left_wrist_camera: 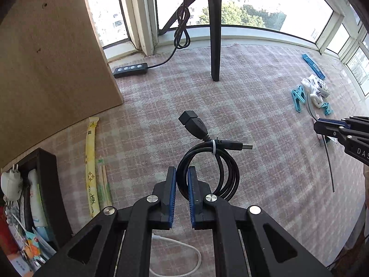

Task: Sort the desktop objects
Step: 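Carry USB cable and grey spoon into the black tray and open both tools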

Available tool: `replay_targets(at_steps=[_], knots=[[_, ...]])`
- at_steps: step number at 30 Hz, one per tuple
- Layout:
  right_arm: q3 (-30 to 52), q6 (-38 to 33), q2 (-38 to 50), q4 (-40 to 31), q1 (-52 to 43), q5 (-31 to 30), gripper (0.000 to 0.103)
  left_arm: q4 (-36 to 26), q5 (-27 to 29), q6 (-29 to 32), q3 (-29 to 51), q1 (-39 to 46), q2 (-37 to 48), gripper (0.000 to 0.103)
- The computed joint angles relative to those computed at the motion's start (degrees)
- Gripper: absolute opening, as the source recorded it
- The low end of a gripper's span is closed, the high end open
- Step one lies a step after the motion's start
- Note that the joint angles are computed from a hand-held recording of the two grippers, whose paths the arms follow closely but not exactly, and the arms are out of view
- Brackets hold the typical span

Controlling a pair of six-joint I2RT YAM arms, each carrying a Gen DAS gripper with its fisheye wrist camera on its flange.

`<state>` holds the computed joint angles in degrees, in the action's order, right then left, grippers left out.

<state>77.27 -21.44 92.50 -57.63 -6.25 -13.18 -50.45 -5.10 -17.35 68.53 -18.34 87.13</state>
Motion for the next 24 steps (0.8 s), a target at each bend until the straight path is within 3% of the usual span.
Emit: replay_targets(at_steps=[11,17,24], knots=[[7.20,8.65,-3.02,-4.85,19.89,1.85,0.008,-11.75,1.18,11.74,-4.70,21.42,-20.32,0.009],[13.77,16.65,-1.47,-6.31,35.57,4.41,0.008,-16.02,6.37,27.06,-4.07,44.18,-25.60,0.009],[26.94,24.85,7.48,-8.49,51.13,8.43,0.008,-19.02,16.47,47.69,0.68,73.99,-22.42,0.009]])
